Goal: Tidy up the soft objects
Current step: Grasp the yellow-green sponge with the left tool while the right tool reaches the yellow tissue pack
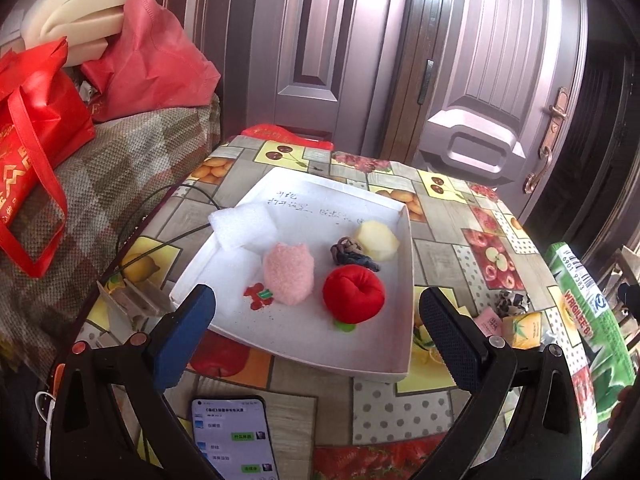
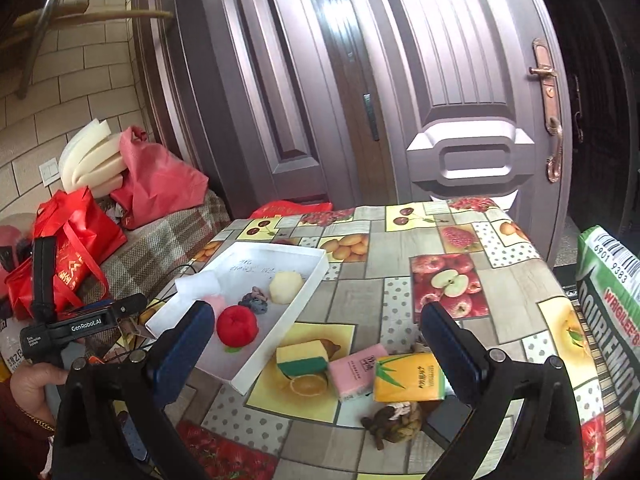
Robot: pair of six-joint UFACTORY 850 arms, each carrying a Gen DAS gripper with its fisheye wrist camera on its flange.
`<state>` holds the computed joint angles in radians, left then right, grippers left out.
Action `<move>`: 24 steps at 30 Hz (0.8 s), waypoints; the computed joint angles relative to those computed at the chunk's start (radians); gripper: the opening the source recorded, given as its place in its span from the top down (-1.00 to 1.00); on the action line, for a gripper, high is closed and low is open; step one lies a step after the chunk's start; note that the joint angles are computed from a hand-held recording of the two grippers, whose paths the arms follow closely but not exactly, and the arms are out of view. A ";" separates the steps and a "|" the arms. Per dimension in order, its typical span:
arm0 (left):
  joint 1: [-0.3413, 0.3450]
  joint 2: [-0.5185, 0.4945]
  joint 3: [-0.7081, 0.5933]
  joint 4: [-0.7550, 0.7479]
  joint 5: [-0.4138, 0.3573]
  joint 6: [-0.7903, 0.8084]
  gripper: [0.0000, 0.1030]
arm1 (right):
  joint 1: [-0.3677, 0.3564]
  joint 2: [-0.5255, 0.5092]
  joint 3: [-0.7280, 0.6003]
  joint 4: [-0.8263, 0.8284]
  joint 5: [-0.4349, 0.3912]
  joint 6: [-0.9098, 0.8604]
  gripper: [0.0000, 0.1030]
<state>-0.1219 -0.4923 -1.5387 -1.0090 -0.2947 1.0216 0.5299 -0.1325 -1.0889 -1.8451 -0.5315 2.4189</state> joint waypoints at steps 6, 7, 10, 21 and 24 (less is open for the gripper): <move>-0.045 -0.016 0.010 0.018 -0.118 0.088 -1.00 | 0.024 0.092 0.144 0.150 -0.086 0.044 -1.00; -0.057 -0.028 0.002 0.044 -0.141 0.081 -1.00 | 0.023 0.105 0.163 0.189 -0.082 0.030 -1.00; -0.104 -0.078 -0.042 0.174 -0.153 0.019 -1.00 | 0.034 0.152 0.219 0.252 -0.091 0.020 -1.00; -0.228 -0.359 -0.417 0.740 -0.234 -0.180 -0.76 | 0.078 0.357 0.415 0.450 -0.282 0.014 -1.00; -0.248 -0.412 -0.479 0.871 -0.259 -0.230 -0.14 | 0.080 0.386 0.444 0.497 -0.309 0.036 -1.00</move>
